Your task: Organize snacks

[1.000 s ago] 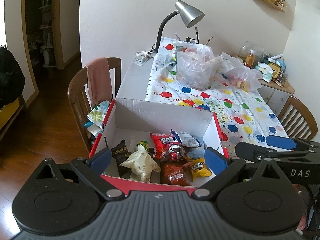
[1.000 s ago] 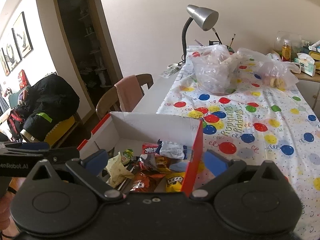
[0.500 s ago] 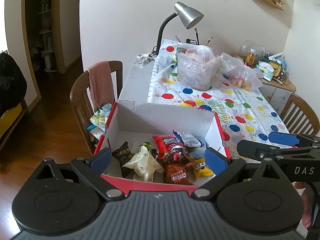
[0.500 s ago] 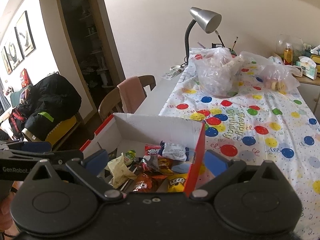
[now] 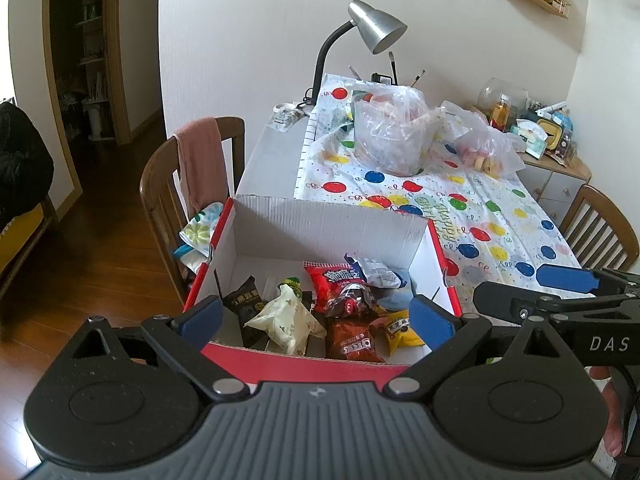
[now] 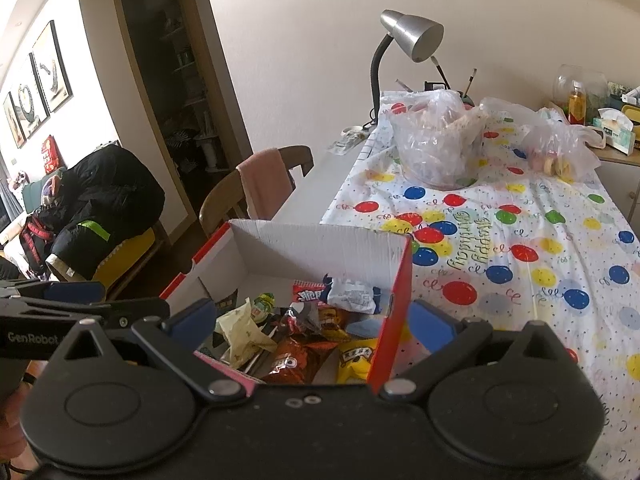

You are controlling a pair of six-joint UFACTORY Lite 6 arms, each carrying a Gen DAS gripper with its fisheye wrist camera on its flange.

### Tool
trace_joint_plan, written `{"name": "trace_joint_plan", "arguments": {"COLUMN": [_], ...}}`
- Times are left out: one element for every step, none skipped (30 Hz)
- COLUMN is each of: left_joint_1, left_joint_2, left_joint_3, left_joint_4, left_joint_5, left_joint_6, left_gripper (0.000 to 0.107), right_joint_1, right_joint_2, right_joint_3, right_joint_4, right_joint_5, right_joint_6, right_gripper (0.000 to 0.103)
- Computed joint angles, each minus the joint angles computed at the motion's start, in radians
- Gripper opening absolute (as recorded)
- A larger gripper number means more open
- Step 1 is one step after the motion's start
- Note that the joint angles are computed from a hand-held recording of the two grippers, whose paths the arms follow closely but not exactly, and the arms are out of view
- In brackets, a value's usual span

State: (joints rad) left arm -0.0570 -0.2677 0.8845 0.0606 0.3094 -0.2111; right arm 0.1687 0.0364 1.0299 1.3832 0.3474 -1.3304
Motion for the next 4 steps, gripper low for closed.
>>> {"name": "trace_joint_plan", "arguments": {"left_joint_1": [0.000,0.002,0.001,0.003], "left_joint_2": [0.000,0.000,0.001,-0.001], "left_joint_3": [0.000,0.001,0.002,-0.002], "left_joint_4": [0.000,-0.012,-0.015,-0.032], "left_joint_5": [0.000,0.000,0.001,0.000], "left_joint_6": [0.000,0.012,0.015,0.037], "left_gripper": [0.100,0.100,0.100,0.100], "right_joint_1": [0.000,-0.001,-0.004,-0.007], "right_joint_2": [0.000,-0.002,-0.004,-0.005], "right_joint_3": [0.000,-0.002,-0.005,-0.008], "right_joint_4": [0.001,0.006,0.010,0.013], "right_joint_5": [0.001,0.003,0.006,0.010], "right_joint_6": [0.000,-0.004,-0.007,-0.009], "right_gripper": [0.103,0.103,0.103,0.103]}}
